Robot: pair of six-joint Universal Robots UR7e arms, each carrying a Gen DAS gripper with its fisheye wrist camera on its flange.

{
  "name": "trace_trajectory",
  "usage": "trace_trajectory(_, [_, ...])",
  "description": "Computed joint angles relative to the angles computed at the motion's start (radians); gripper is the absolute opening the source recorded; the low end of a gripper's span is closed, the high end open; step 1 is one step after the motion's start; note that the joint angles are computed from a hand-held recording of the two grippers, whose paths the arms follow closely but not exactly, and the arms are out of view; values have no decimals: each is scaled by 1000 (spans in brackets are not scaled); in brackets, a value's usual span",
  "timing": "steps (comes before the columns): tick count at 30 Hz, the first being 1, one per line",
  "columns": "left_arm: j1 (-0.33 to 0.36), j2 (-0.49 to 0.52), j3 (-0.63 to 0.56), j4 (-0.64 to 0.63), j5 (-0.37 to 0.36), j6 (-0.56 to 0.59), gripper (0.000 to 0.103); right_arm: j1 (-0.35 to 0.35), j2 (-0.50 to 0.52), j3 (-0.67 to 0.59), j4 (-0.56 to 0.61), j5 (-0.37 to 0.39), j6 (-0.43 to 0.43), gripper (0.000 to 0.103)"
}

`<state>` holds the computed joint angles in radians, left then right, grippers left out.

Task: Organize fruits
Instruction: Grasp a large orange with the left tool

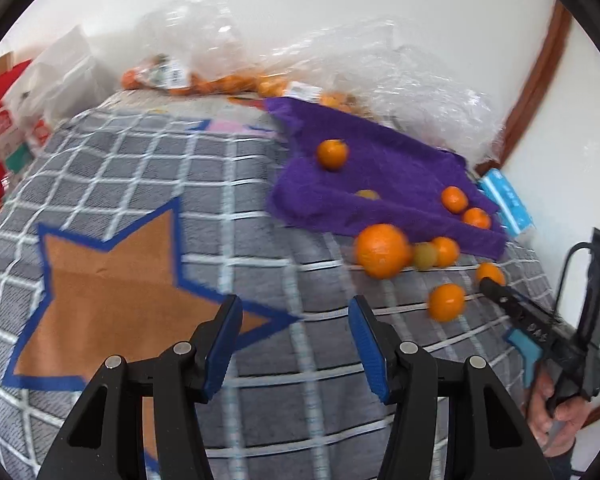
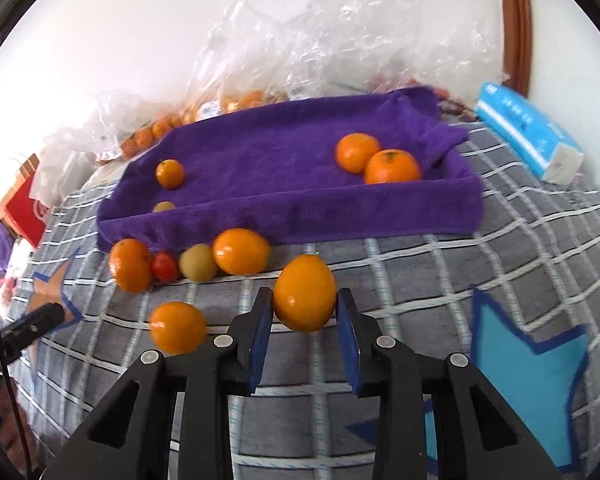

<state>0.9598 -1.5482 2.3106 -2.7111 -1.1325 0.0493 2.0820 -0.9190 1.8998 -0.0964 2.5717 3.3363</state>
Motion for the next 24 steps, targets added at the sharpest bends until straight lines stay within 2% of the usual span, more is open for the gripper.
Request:
trace_trajectory(3, [-32,54,-10,-34,-20,-11,52,-7,-22,24,-9,6,-3,32])
trace_trajectory(7, [-36,123,-32,-65,-45,-36,51,-9,-43,56,-46,20,-31,32])
trace_trajectory(9, [-29,146,-41,-81,-75,-45,51,-17,-64,81,-63,-8,-24,32])
trace_trajectory(12, [-39,177,-52,-97,-60,-63,51,-21,-72,91,-77,-19,-21,32])
trace_trajectory(15, [-44,206,-64,-88,-36,-83,45,-27,-78,95,-77,-38,-19,32])
trace_trajectory(16, [-43,214,-69,-78,-30,-92,36,-30,-80,96,-74,-45,-15,32])
trace_trajectory(22, [-6,183,-80,-41,-88,-108,36,-41,-97,113,-86,-81,-17,32])
trace_trajectory(24, [-5,148,-71,-20,-78,-105,36,-43,-100,116,-89,-84,-12,32])
